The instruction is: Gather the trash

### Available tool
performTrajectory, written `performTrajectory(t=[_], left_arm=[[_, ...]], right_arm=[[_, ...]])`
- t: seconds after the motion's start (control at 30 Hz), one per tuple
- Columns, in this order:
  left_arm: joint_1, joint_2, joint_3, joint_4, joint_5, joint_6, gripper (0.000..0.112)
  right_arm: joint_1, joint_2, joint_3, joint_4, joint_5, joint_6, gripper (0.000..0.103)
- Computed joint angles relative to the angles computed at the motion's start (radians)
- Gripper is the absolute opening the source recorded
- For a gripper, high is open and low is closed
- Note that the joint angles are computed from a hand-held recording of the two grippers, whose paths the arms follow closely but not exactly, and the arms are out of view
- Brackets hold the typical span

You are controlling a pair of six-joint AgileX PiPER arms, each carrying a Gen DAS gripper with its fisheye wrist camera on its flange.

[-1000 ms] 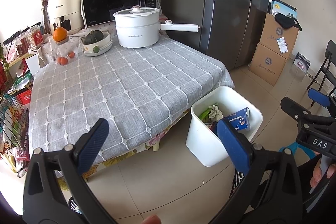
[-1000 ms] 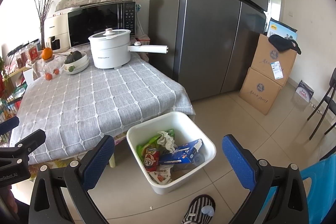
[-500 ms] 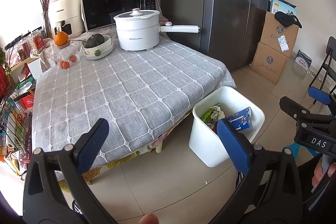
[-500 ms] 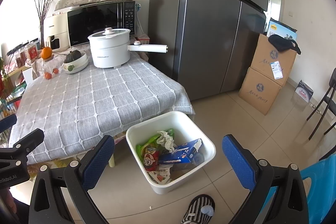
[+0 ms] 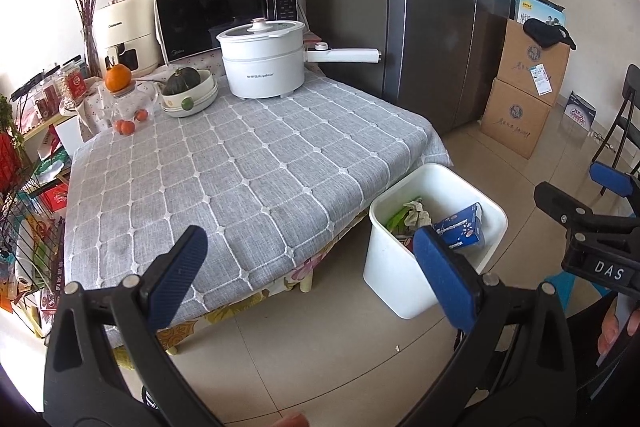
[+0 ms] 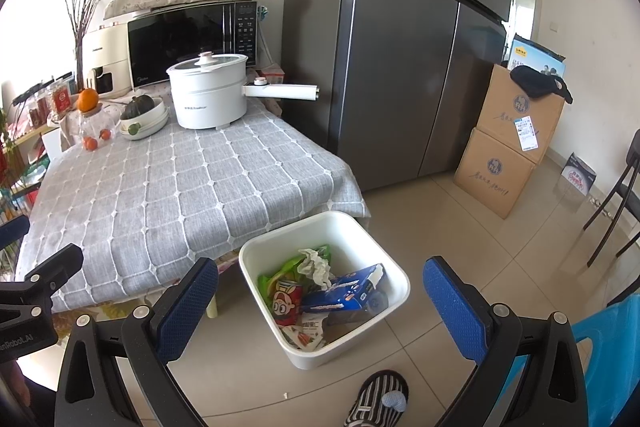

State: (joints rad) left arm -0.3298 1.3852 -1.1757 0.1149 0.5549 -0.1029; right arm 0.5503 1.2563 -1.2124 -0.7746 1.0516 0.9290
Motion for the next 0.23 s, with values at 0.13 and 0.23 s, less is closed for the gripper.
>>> performTrajectory(t=[0.13,0.23], left_arm=[[0.000,-0.003,0.004,-0.001,-0.002,0.002,0.102],[0.000,-0.003,0.005,0.018,-0.002,-0.021,0.102]], right_arm=[[-0.002,0.000,-0.001,0.002,-0.001,-0.003,0.103],[0.001,-0.002,0.004,0.004,-0.002,-0.003,0.103]])
